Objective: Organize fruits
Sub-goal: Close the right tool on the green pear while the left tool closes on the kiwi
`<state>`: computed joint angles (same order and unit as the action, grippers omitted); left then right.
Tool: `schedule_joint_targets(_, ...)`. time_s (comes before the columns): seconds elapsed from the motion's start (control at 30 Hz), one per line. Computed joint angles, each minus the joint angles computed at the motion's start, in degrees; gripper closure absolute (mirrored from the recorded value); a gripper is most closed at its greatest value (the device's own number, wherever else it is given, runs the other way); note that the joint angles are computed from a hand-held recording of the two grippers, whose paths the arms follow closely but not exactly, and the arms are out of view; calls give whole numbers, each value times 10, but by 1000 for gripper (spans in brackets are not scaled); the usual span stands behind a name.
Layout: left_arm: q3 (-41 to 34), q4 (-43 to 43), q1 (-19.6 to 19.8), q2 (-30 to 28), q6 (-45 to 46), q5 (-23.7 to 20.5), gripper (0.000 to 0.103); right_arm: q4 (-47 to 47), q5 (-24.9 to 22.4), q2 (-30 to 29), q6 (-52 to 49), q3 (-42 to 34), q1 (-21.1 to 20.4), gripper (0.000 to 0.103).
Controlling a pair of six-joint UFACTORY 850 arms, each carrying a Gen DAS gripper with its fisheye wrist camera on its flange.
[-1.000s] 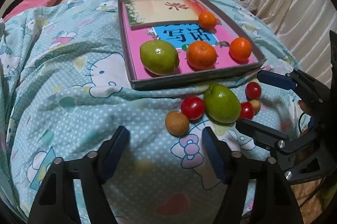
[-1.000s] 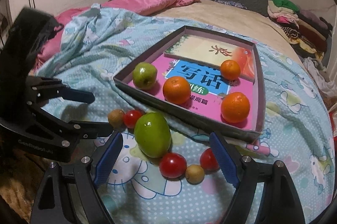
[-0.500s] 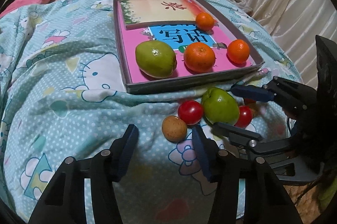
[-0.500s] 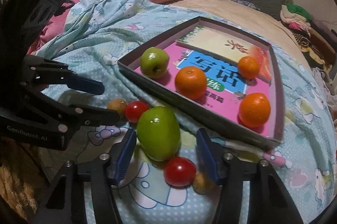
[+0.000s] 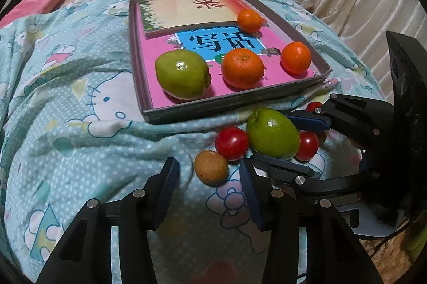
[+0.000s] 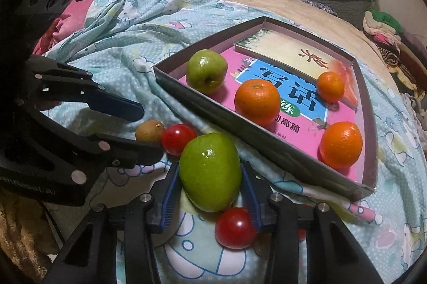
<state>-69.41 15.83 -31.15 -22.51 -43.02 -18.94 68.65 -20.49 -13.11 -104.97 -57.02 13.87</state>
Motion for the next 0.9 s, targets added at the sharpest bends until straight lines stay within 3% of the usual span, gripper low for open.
schedule_joint_targets(0.1,-3,-23,4,-4,26,5,58,-1,-2,0,2,0,-1,59)
schedule_joint_targets(0.33,-3,-34,6,-5,45,11,76,-10,-17,1,20,-4,-6,59)
schedule_joint_targets(0.67,24,-40,10,25,31,50,76,26,-80,15,4,-1,-28,59)
schedule_joint_targets(0.9,40,53,3,50,-70,61,76,73,-121,26,-17,1,-46,59)
